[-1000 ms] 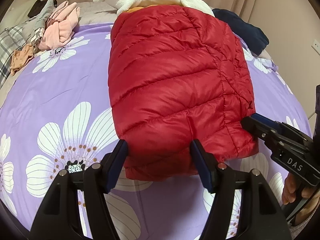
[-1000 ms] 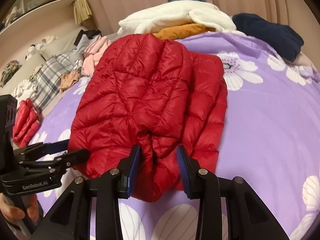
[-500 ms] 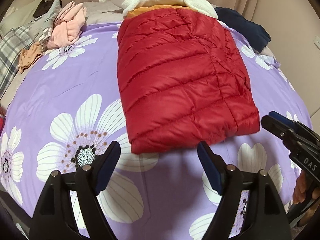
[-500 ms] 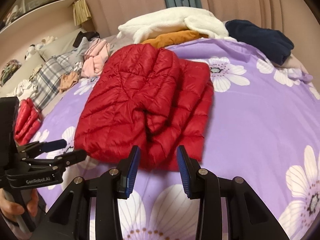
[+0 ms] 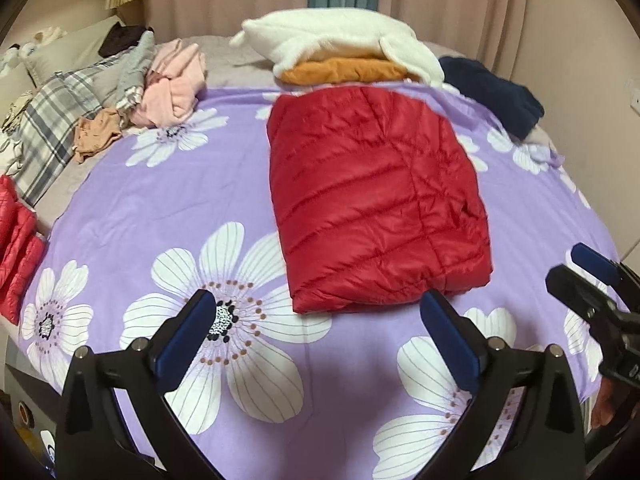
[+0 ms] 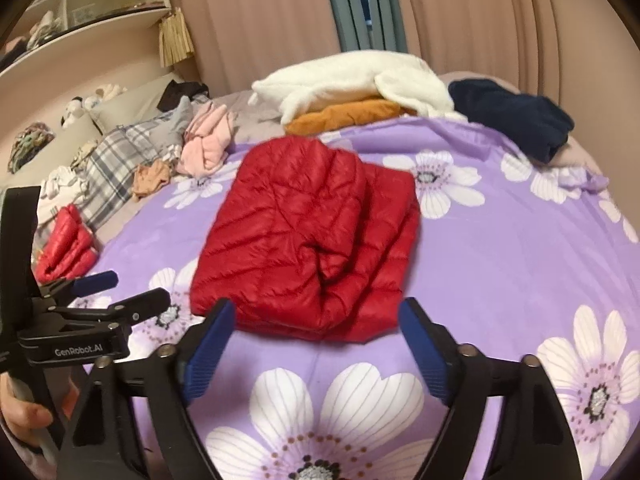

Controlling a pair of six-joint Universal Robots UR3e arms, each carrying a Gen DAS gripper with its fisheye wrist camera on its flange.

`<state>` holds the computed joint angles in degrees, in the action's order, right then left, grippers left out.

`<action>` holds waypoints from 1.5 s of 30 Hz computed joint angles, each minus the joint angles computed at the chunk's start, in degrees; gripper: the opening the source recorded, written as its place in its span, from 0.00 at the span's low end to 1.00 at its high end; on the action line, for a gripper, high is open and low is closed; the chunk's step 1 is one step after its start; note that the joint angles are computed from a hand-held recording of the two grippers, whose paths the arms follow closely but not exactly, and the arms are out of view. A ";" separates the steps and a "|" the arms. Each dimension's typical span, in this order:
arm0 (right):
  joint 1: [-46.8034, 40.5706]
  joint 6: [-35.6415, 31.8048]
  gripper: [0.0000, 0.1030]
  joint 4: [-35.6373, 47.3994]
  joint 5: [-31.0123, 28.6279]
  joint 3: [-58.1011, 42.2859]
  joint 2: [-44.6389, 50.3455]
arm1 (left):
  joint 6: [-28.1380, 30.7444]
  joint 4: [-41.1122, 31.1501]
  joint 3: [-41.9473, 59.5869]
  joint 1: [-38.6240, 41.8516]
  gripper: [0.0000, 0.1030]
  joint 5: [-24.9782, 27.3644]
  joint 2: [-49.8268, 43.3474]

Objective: Fold large clothes

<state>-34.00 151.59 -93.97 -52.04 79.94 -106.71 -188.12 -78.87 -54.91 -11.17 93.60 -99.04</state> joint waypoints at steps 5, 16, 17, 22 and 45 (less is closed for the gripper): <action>-1.77 -1.25 0.98 4.30 2.55 -3.07 -0.88 | -0.64 -2.13 3.76 -0.24 0.99 1.35 0.38; -2.09 -0.44 0.99 7.36 1.37 -7.67 -2.28 | -1.10 -13.18 18.48 -2.76 1.00 5.05 -2.66; -2.19 -0.55 0.99 7.02 1.47 -7.26 -2.52 | -0.93 -12.96 18.46 -2.87 1.00 5.01 -2.44; -0.24 1.75 0.99 5.28 -1.57 -5.81 -1.71 | -1.46 -13.01 17.68 -3.14 1.00 5.02 -2.19; -1.11 0.65 0.99 5.71 -0.47 -7.38 -1.14 | -1.37 -14.92 21.65 -4.98 1.00 7.25 -4.44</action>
